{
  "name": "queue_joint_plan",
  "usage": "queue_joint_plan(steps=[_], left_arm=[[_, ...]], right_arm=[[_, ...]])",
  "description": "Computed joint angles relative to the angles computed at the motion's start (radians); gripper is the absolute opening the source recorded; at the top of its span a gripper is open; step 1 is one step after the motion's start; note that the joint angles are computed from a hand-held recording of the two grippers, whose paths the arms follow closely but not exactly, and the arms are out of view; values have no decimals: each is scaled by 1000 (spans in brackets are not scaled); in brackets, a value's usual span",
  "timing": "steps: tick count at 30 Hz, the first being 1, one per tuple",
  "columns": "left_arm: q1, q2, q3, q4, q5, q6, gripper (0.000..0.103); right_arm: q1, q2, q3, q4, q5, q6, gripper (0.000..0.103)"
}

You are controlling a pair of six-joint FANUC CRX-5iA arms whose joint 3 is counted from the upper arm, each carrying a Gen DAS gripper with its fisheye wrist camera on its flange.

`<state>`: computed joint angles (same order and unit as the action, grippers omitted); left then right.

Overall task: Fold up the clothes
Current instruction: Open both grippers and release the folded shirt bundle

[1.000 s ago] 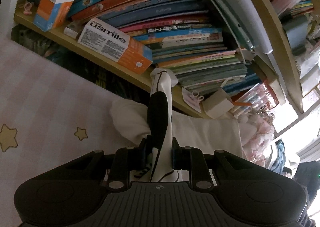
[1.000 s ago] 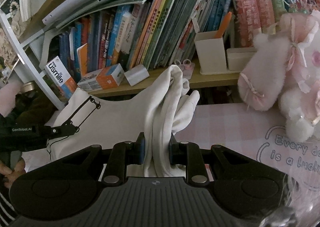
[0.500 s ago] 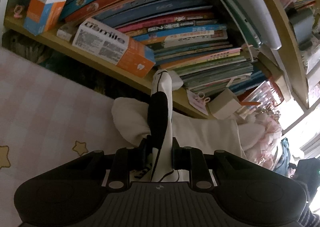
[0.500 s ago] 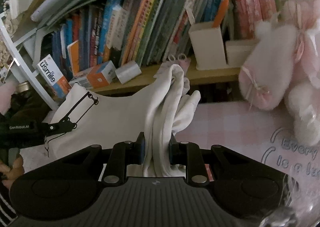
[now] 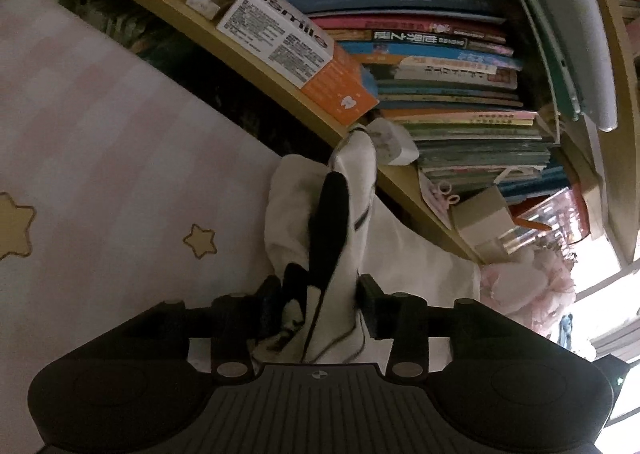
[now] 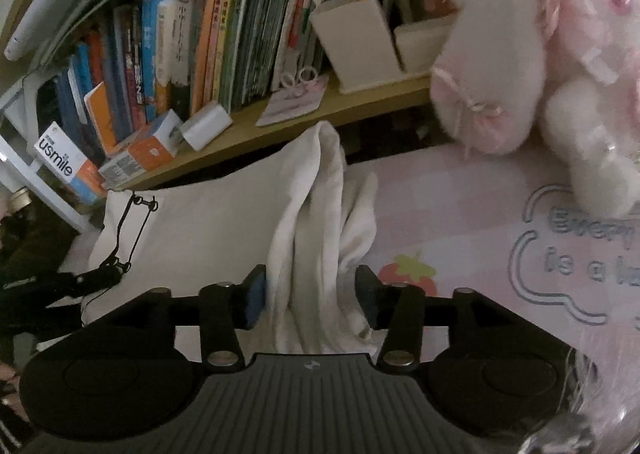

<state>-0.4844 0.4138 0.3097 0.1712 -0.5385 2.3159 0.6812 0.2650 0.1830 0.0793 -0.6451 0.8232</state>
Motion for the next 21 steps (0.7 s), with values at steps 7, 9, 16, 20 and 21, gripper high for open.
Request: queue_joint_plan(steps=[7,9,16,20,21], left_arm=[[-58,-68,23,-230,-95,122,58],[-77,-79,19,-238,-109,80,61],[-182,-79,91,-388,-251,77,63],[-267,-46,194,-551,-438,168,67],[-289,-37,218,-593,-487,187,67]], right_arm=[[34,-93,-117,122,27,-166,60],[53,-121,-149,163,19,-171,61],[142,-202,-259,344,-44,-266,69],[207,-253,-339,434,-75,-345,76],[222,-266,-360,459,-79,-367,78]])
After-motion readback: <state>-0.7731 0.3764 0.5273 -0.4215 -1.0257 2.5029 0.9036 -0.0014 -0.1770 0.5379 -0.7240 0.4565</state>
